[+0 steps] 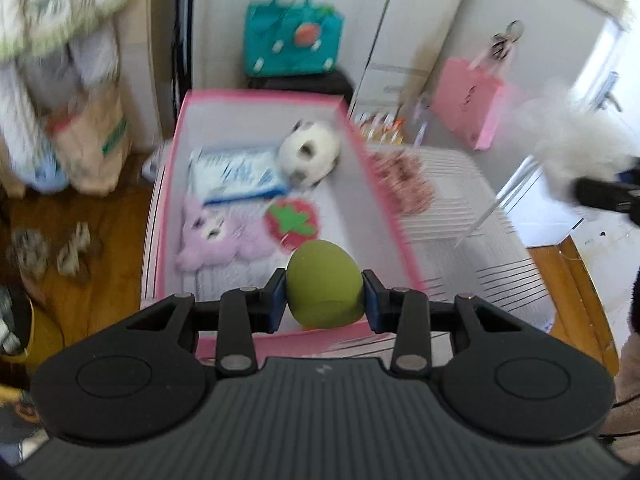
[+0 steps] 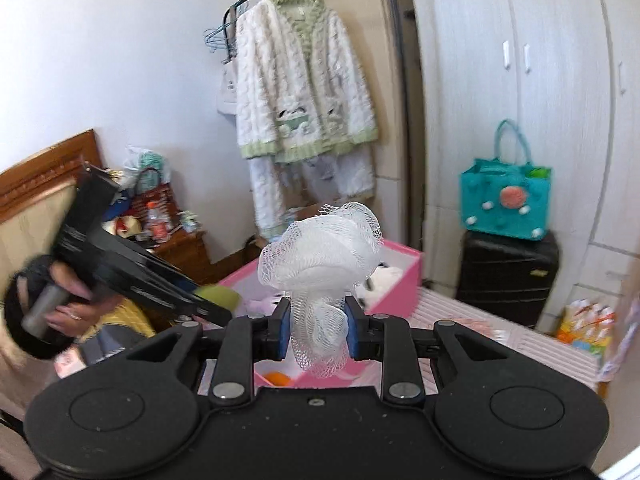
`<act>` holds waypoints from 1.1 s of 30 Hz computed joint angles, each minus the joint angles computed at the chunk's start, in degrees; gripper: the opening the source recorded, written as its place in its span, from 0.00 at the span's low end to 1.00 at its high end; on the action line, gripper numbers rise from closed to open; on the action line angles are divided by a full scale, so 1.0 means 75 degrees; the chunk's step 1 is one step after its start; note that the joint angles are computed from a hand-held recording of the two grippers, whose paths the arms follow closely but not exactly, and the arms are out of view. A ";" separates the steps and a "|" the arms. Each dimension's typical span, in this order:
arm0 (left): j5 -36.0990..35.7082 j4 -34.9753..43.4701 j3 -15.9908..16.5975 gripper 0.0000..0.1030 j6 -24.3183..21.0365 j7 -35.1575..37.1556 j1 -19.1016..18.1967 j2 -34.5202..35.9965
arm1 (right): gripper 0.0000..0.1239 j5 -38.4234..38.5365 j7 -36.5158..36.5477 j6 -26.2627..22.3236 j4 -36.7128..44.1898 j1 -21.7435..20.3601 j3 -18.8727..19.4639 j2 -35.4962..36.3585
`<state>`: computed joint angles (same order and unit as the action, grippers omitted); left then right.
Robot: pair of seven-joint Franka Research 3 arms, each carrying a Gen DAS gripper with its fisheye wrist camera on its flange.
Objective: Organize soft objects
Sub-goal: 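Carry the green ball with the left gripper while the right carries the bath puff over the box, then lower both into the pink box and open the left and right grippers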
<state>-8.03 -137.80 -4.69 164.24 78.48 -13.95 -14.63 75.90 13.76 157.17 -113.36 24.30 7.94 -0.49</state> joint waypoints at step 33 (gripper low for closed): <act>0.6909 0.1041 -0.0624 0.45 -0.0011 -0.3997 0.1394 0.1607 | 0.29 -0.4629 0.3511 -0.1290 0.4135 -0.0068 0.0829 0.4189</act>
